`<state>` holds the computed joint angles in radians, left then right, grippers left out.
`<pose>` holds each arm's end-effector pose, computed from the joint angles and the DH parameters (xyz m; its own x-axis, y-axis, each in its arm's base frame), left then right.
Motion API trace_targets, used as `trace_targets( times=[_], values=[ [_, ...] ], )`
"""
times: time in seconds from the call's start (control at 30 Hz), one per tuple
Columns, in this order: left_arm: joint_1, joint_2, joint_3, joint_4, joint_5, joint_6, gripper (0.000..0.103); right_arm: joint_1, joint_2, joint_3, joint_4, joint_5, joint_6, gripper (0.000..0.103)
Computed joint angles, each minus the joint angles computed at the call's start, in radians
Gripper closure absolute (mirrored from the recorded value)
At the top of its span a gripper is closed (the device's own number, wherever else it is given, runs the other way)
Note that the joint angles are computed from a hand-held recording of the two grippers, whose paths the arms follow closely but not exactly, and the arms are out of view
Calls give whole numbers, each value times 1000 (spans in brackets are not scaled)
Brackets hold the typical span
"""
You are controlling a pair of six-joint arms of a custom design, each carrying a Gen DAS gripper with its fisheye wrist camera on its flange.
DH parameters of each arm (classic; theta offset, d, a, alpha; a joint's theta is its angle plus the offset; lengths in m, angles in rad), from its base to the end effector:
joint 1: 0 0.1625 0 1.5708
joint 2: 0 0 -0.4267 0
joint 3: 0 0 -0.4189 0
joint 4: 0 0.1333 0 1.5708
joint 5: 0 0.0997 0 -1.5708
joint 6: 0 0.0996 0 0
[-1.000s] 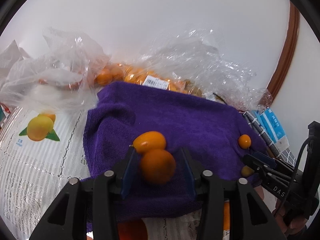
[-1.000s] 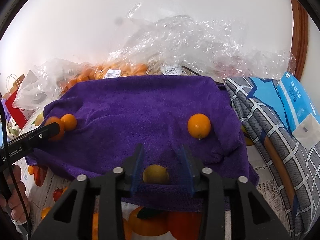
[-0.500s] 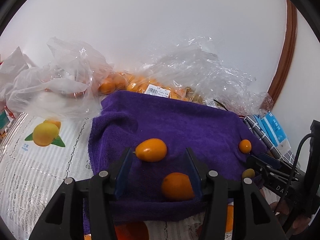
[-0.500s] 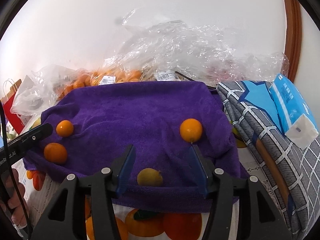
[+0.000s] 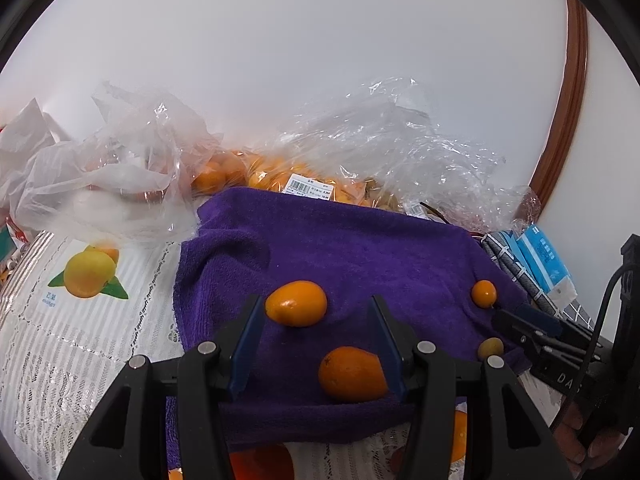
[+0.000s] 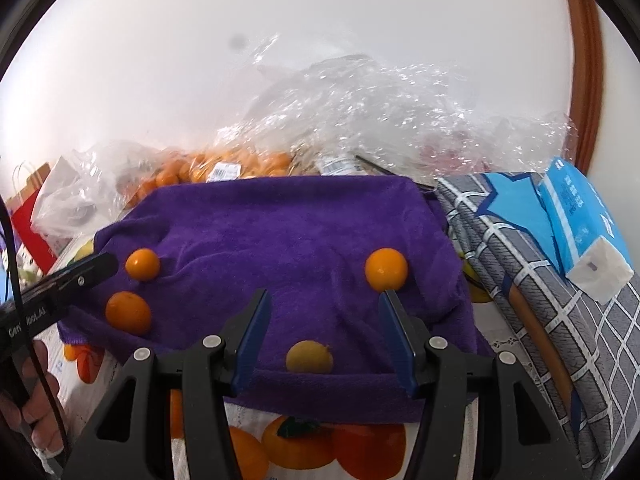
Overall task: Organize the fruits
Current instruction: 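Lower and open both tools to release the fruits onto the towel, then lift both tools off the towel toward the loose fruit on the sheet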
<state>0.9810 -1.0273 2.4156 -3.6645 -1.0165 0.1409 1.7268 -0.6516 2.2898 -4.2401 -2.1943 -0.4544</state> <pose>-0.0834 -0.4586 0.1159 -0.8281 0.2763 -0.4878 0.5451 0.5999 -0.5856 0.1413 -0.4147 0.0473 -0.7555 0.1085 0.6461 -0.4579 0.6179 -0.6391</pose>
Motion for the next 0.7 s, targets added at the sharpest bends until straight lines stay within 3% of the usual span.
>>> trace_targets(
  times=[0.1, 0.33, 0.47, 0.6, 0.7],
  values=[
    [0, -6, 2, -1, 0, -4, 52, 0, -11, 11, 27, 25, 25, 50],
    [-26, -4, 21, -76, 41, 23, 52, 38, -4, 41, 41, -21, 91, 55],
    [-50, -14, 30, -59, 71, 12, 52, 55, 5, 67, 76, -15, 148, 55],
    [-71, -91, 80, -13, 53, -21, 51, 79, 25, 76, 101, -27, 180, 55],
    [-83, -149, 129, 4, 81, -20, 49, 95, 36, 75, 109, -28, 187, 55]
  ],
)
